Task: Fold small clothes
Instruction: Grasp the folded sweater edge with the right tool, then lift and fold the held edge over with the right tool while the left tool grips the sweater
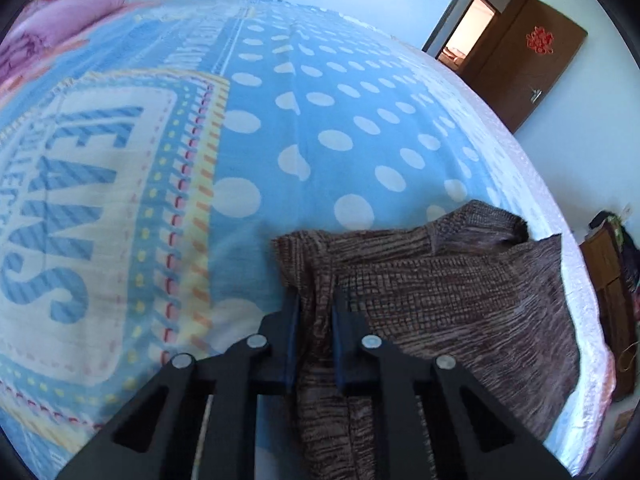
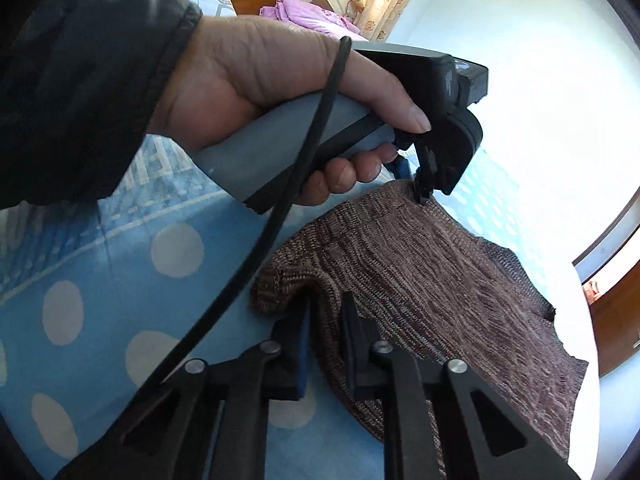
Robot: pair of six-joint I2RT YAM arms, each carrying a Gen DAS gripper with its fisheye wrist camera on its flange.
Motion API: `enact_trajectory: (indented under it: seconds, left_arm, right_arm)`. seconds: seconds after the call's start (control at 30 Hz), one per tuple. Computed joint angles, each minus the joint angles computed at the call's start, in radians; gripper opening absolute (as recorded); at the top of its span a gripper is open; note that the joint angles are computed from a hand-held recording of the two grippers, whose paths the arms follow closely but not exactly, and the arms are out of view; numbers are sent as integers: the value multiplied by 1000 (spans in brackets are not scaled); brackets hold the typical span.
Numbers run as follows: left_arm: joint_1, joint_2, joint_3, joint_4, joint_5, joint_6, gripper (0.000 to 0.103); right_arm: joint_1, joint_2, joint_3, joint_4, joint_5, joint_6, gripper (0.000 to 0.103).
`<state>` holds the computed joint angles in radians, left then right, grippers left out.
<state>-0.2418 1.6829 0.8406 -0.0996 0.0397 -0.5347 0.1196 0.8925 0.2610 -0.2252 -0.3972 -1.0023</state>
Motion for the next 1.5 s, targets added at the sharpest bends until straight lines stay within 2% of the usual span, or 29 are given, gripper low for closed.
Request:
enact_trajectory:
  seconds: [0.13, 0.3, 0.43, 0.5, 0.67, 0.9, 1.5]
  left_arm:
    - [0, -27, -16, 6, 6, -4, 10]
    - [46, -116, -52, 16, 103, -77, 10]
    - [26, -155, -7, -51, 99, -96, 9]
    - [5, -176, 22, -80, 96, -105, 9]
    - [-63, -187, 116, -120, 65, -131, 9]
    - [-191, -100, 301, -169, -11, -153, 8]
    - [-347, 219, 734, -273, -43, -195, 8]
  right_arm:
    - [-77, 53, 58, -61, -89, -18, 8]
    - [-188, 97, 138, -167, -212, -46, 7]
    - [-295, 149, 225, -288, -312, -100, 7]
    - [-346, 206, 279, -319, -347, -120, 7]
    - [-511, 338, 435, -485, -449, -211, 6]
    - [-669, 500, 602, -635, -517, -286, 6]
    - [-946, 938, 1081, -1062, -568, -422, 5]
